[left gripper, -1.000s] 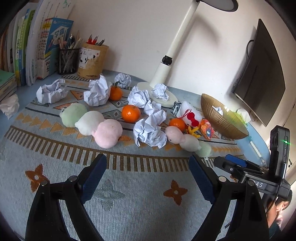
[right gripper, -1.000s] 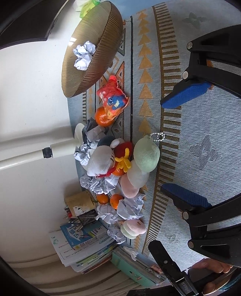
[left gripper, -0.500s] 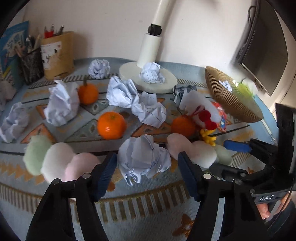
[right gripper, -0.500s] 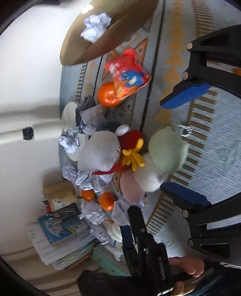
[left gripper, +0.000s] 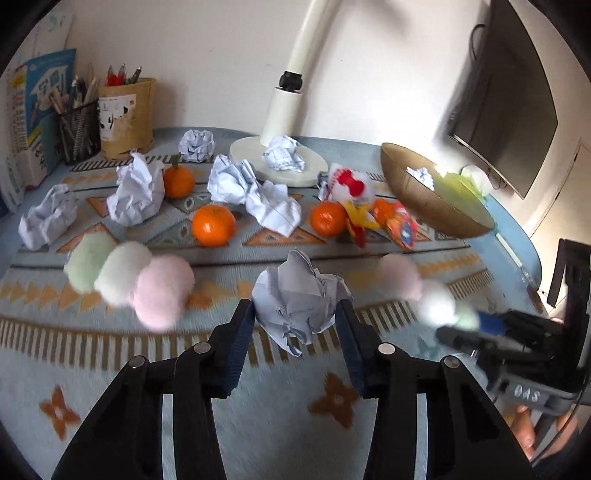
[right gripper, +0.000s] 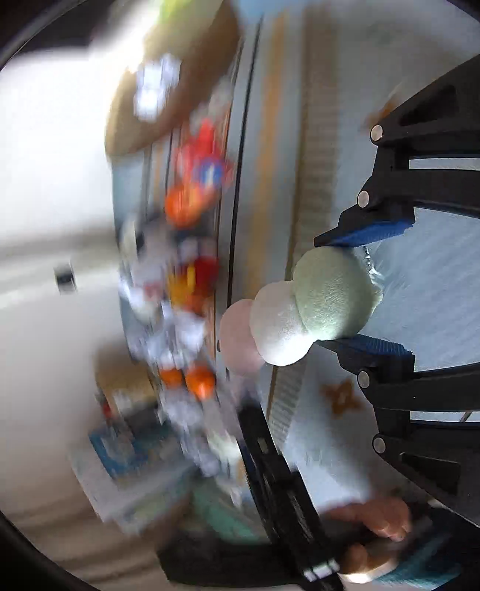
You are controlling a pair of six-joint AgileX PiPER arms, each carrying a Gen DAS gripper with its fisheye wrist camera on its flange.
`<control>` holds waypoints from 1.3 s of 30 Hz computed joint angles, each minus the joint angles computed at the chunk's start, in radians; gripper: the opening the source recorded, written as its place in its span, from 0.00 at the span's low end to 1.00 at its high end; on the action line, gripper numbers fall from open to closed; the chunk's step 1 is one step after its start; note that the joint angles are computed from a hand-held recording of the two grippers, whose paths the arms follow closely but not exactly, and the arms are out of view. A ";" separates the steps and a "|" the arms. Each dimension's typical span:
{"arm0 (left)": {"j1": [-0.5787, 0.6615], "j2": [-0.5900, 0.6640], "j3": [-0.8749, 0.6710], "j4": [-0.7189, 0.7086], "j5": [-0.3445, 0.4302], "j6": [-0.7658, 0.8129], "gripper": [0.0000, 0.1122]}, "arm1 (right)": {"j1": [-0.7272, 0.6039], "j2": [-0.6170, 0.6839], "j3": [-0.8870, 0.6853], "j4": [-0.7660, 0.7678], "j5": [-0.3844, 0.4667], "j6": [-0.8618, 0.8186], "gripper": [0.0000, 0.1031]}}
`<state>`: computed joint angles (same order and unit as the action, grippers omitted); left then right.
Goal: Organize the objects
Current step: 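Grasp the pastel plush ball toy with right gripper while left grasps a paper ball, then carry the plush toy and paper ball to the wicker bowl with both grippers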
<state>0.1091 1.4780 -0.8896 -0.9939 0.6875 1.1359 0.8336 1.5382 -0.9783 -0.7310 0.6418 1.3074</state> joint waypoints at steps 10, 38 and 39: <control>-0.045 -0.026 0.065 -0.041 -0.089 0.055 0.38 | 0.033 -0.096 0.125 -0.009 -0.082 0.075 0.72; -0.220 -0.090 -0.112 -0.003 -0.004 -0.112 0.38 | -0.094 -0.360 0.168 -0.069 -0.024 0.027 0.44; -0.256 -0.068 -0.164 0.005 0.001 -0.145 0.38 | -0.127 -0.394 0.154 -0.077 0.006 0.025 0.44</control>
